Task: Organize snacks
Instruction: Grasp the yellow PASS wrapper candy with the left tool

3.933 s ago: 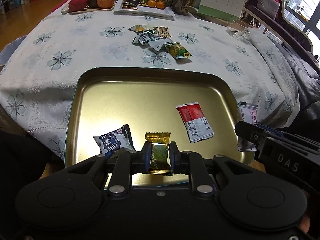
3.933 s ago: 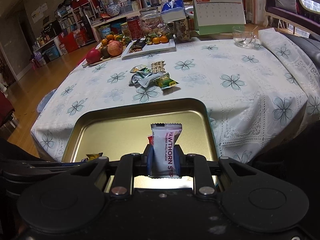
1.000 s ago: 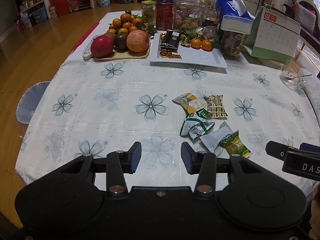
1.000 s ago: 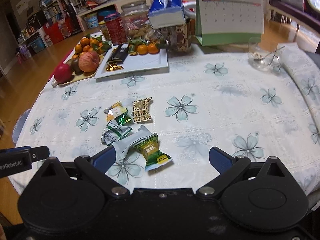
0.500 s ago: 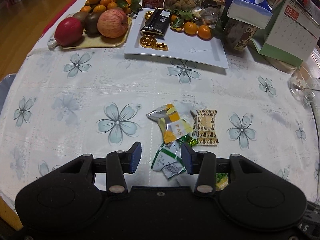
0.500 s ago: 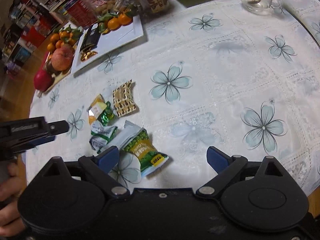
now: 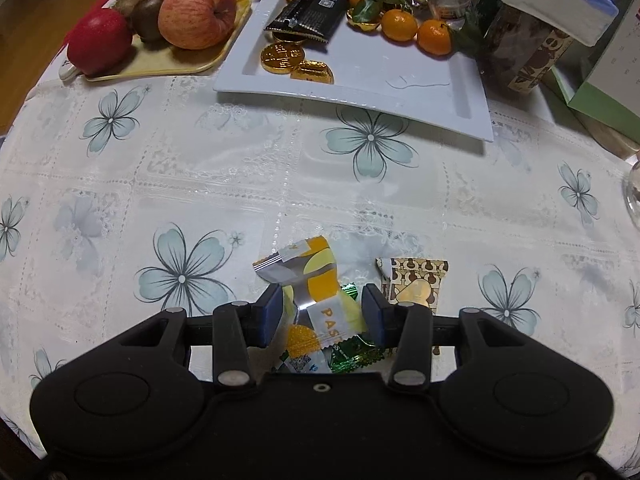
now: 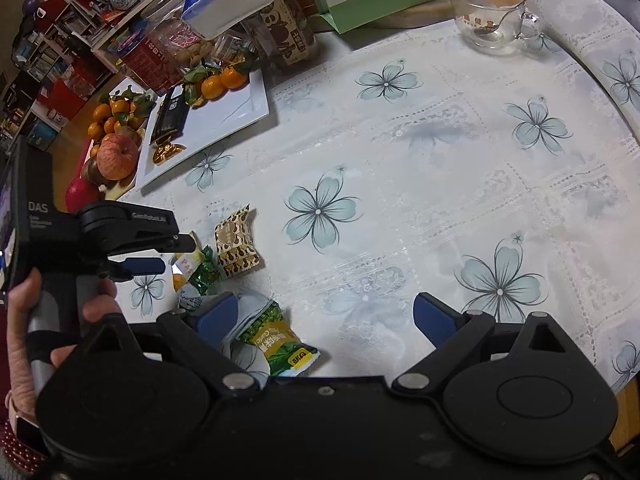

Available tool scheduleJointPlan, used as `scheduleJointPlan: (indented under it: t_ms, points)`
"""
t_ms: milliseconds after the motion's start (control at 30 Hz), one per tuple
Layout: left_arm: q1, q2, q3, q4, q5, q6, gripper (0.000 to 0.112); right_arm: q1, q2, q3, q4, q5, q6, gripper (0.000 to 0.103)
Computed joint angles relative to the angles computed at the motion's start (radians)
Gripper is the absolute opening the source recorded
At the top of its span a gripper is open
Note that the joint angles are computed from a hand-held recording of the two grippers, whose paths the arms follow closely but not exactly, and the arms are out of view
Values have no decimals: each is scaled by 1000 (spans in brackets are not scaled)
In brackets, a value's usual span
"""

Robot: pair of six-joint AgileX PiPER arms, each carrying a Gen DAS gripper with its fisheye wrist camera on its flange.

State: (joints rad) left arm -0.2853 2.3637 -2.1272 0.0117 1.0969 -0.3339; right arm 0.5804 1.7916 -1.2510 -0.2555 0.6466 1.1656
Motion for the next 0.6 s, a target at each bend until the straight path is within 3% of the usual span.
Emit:
scheduleJointPlan:
  t_ms: [267, 367, 467, 600]
  points:
    - [-10, 96, -144, 48, 90, -36, 53, 10, -17, 11, -23, -21, 13, 98]
    - [0, 107, -166, 24, 108, -27, 42, 13, -9, 5, -37, -12, 19, 98]
    - [17, 63, -103, -6, 82, -11, 40, 6, -5, 6, -17, -14, 0, 98]
    - [37, -66, 89, -31, 0, 28, 40, -5, -12, 18, 49, -39, -73, 93]
